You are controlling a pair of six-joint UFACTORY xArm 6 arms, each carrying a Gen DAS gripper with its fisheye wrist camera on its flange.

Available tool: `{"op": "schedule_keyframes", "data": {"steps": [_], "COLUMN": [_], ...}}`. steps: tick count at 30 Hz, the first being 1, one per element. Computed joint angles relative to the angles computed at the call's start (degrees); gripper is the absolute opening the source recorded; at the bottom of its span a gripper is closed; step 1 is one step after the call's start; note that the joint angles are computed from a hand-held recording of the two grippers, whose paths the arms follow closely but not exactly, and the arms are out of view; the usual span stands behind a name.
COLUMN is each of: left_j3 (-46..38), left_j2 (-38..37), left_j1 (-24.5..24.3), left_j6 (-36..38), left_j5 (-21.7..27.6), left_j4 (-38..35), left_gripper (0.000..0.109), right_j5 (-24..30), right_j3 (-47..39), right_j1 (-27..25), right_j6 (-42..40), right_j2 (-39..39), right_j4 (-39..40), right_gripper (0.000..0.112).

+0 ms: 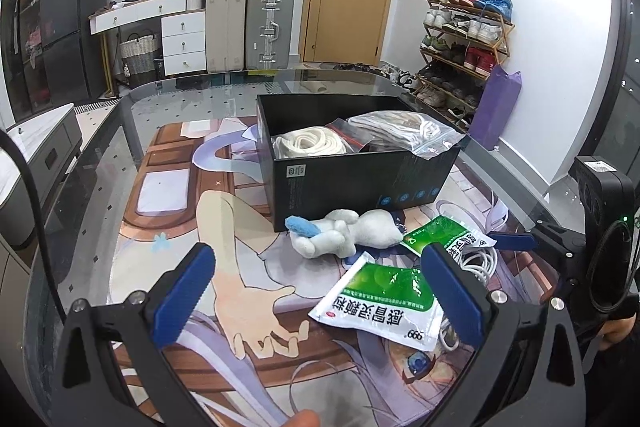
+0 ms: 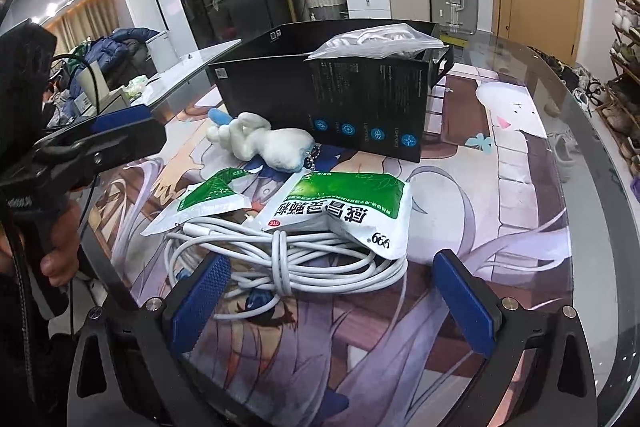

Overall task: Organize soft objects
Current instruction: 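Move the right tool toward the white cable coil and green packet, then close the right tool on the white cable coil and lift it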

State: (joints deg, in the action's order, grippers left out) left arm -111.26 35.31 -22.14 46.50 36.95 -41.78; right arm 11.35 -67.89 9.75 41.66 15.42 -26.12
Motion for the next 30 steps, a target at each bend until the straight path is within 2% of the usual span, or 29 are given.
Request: {"op": "schedule_keyframes", "data": {"steps": [7,8,9,10,15,17,19,22,25,30], "left_j3": [0.8,0.8,0.81,0.9,0.6,0.45,0.45,0.51,0.32,0.7], "left_j2": [-0.19,-0.12,-0.07,-0.06,0.31,0.35,0.27,0.23,0.47,0.2], "left_j1": [0.01,0.05,0.08,0.07,0.02,0.03,0.0,0.02,0.06,-0.06], "left_j6": [-0.68,-1.0,-1.23,-1.31,-2.4,-2.04,-1.71,-1.52,-1.91,-1.52], "left_j5": [-0.78,-0.75,-0.79,-0.98,-1.08,-0.98,-1.18,-1.53,-1.4,-1.51], "left_j4": [0.68,0.93,1.16,1.39,2.6,2.31,2.11,1.87,2.31,2.33], "left_gripper": [0.103,0.103,0.103,0.103,0.103,0.103,0.103,0.103,0.103,0.103], "right_j5": [-0.03,-0.25,-0.99,-2.16,-5.21,-7.09,-8.56,-6.94,-6.75,-7.96], "right_j3": [-1.63,-1.36,-0.86,-0.19,2.61,3.84,4.92,4.53,4.78,4.06], "right_j1": [-0.4,-0.45,-0.56,-0.62,-1.28,-1.72,-2.01,-2.1,-1.82,-1.93], "right_j6": [9.2,9.78,9.71,8.38,5.51,5.68,3.95,6.76,5.17,8.28], "right_j2": [1.21,1.03,0.78,0.46,-0.98,-1.58,-2.14,-2.43,-2.55,-1.6], "right_j4": [-7.63,-8.34,-8.43,-7.07,-3.65,-3.01,-1.45,-5.52,-3.55,-5.32], "right_gripper": [0.1,0.098,0.088,0.085,0.078,0.064,0.063,0.064,0.064,0.076]}}
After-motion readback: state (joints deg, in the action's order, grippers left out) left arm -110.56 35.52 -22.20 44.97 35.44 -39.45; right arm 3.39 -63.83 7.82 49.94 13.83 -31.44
